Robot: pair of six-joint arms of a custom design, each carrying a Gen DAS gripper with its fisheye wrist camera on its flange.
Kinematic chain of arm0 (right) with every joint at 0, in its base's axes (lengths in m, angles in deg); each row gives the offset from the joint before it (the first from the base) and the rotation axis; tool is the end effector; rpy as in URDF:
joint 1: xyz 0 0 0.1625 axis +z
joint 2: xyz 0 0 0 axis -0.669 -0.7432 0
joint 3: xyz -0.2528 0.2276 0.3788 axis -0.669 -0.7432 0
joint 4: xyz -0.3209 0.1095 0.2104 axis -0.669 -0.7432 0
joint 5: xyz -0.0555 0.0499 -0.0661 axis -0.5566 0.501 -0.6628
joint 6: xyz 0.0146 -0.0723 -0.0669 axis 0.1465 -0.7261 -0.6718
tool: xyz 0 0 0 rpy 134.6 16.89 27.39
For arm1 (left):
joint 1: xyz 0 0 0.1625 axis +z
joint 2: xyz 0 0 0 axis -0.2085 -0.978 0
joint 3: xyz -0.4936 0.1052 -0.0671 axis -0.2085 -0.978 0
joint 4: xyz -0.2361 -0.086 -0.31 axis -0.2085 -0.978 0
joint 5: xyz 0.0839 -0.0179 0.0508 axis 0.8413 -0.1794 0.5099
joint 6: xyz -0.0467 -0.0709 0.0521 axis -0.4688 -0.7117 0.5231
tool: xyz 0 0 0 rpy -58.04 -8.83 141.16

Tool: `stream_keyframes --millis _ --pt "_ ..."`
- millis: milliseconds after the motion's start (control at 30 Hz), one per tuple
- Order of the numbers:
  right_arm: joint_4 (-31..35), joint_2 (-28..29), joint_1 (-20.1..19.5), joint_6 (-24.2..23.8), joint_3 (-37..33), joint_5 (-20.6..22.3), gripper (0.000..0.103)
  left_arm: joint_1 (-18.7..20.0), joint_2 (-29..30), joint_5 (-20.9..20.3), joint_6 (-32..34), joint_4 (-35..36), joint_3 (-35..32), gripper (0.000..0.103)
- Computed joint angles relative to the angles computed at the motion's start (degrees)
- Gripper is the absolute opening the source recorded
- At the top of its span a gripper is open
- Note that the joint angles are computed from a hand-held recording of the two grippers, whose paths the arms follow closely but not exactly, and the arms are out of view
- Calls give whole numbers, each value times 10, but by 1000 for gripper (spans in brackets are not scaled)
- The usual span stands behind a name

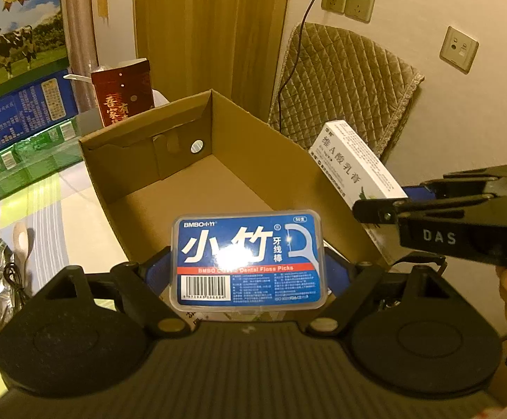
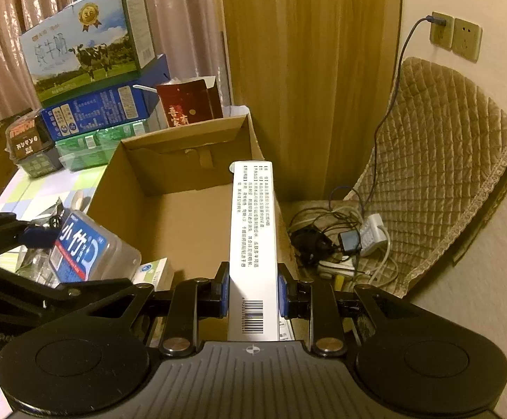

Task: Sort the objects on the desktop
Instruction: 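Open left gripper dropping floss box while right gripper releases tube box into box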

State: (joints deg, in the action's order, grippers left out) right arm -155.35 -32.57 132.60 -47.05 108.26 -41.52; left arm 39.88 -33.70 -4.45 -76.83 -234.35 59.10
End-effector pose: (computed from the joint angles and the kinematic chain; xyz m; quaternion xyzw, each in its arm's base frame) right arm 0.1123 -0.5003 0.4008 0.3123 -0.8841 0.2552 0.2358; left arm -0.4461 -0.4704 -0.0541 0.2283 0.8841 -0.2939 0.2825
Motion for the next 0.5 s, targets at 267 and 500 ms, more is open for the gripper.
stream_keyframes --millis 267,500 --pt "-1 3 -2 -2 5 3 23 -3 -15 19 -26 10 23 87" --pt "-7 15 7 -4 8 5 5 -5 -35 32 -57 12 54 87"
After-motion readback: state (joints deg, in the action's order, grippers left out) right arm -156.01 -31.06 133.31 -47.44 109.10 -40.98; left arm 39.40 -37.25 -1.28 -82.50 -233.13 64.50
